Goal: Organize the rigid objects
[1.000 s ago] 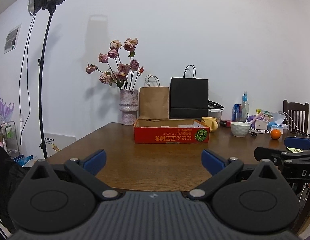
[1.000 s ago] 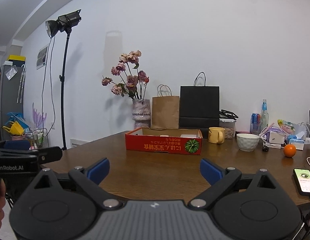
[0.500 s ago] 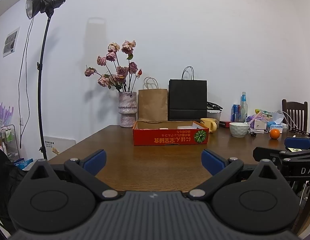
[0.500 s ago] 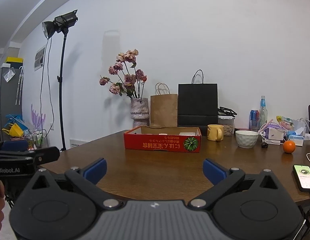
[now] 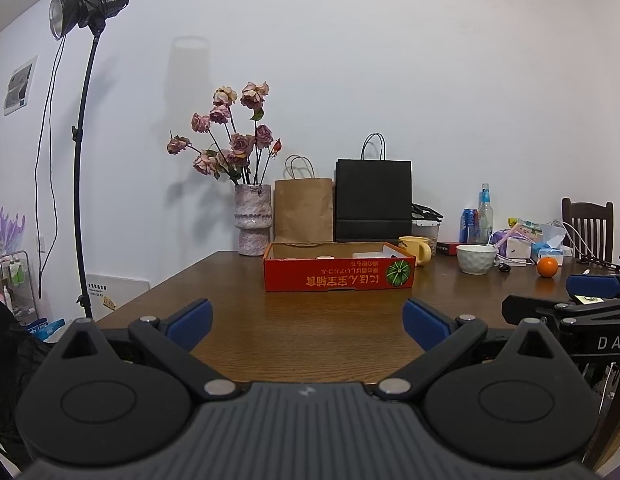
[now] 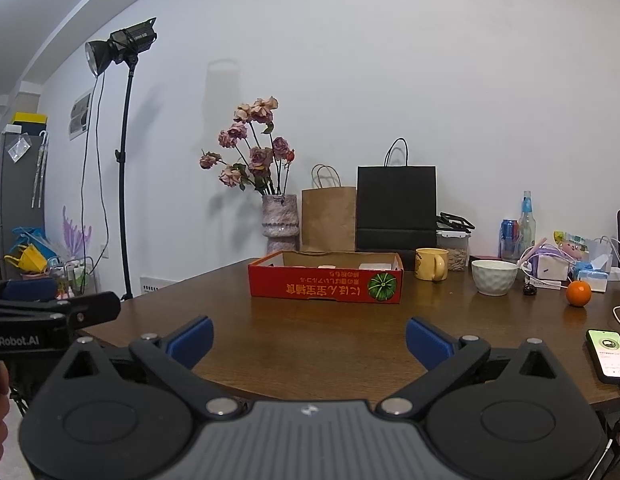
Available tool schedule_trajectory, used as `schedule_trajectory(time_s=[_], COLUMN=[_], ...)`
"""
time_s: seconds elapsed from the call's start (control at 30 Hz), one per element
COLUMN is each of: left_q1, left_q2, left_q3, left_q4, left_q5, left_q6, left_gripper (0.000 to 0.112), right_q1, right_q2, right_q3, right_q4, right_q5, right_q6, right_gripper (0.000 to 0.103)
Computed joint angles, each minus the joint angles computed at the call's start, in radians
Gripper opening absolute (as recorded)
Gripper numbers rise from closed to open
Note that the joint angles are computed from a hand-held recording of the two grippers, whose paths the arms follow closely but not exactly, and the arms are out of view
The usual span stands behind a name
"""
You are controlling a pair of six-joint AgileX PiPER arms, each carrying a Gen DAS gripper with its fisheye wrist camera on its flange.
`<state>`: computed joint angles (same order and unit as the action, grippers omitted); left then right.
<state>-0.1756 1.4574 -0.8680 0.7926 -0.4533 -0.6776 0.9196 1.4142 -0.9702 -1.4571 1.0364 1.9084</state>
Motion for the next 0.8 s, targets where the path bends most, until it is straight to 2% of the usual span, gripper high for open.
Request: schedule_trajectory(time_s=[0.17, 0.53, 0.8], left_q1=[-0.004, 0.013, 0.014], left_q2=[-0.001, 0.002, 0.005], left_q3=[0.002, -0.014, -0.016], left_q4=[-0.016, 0.057, 0.040], left_q5=[0.003, 0.001, 0.000], left_q6=[0.013, -0.055, -0.039], left_gripper=[0.103, 0.103, 0.103], right_q1=[-0.002, -0.008, -0.006], right_q2=[-0.001, 0.002, 0.006], right_q3=[-0.001, -0.003, -0.011], right_q4=[0.001, 0.004, 0.012], right_q5=[-0.002, -0.008, -0.008], right_q6=[-0.003, -0.007, -0.012], right_gripper=[0.103, 0.103, 0.103])
